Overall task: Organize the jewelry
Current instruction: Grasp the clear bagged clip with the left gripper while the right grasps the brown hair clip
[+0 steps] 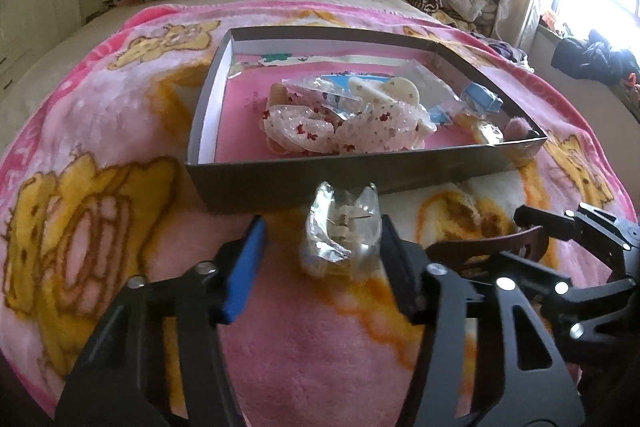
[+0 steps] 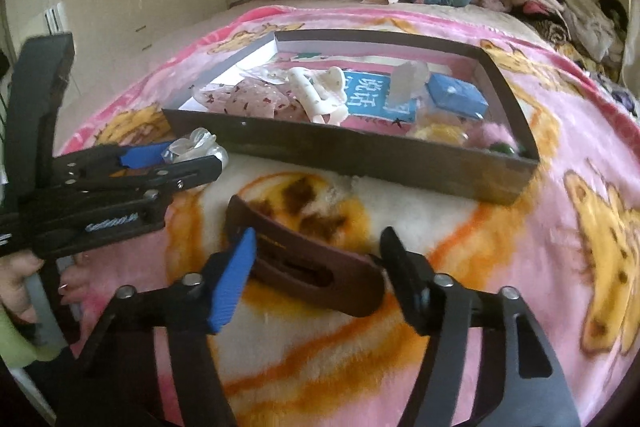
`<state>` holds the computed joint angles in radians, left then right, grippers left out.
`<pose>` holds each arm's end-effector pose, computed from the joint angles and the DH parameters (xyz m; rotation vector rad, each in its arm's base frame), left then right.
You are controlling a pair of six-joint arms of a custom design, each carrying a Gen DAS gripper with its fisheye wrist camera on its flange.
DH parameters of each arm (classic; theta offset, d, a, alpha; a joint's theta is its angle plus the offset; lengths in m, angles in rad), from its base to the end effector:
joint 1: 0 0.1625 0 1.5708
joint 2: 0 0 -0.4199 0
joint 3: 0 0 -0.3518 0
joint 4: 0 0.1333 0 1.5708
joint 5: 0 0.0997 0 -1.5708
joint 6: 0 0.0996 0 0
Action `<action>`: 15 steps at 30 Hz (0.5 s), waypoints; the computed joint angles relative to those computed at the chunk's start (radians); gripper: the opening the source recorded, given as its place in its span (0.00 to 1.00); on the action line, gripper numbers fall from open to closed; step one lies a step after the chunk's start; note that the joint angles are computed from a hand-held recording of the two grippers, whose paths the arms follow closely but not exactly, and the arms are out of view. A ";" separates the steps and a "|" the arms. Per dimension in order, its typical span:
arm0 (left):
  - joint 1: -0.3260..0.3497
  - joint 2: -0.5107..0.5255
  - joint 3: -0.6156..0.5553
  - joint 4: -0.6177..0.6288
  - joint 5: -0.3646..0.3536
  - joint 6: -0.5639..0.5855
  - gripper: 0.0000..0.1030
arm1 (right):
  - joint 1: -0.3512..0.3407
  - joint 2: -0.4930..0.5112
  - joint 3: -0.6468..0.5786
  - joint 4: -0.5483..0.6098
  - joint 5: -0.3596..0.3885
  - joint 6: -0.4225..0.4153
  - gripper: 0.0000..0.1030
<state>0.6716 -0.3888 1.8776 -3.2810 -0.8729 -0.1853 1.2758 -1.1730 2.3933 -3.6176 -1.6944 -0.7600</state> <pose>-0.2932 -0.4851 -0.0815 0.7973 2.4343 -0.7243 -0.0074 -0.4406 0.2256 0.5076 -2.4365 0.8652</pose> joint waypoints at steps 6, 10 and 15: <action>-0.012 0.004 0.008 -0.006 -0.006 0.021 0.30 | -0.044 -0.070 0.070 0.015 0.071 0.005 0.27; -0.021 -0.005 0.025 -0.011 -0.006 0.019 0.30 | -0.056 -0.088 0.116 -0.031 0.085 -0.010 0.17; -0.038 -0.015 0.047 -0.014 -0.012 0.017 0.30 | -0.090 -0.117 0.164 -0.084 0.086 -0.039 0.10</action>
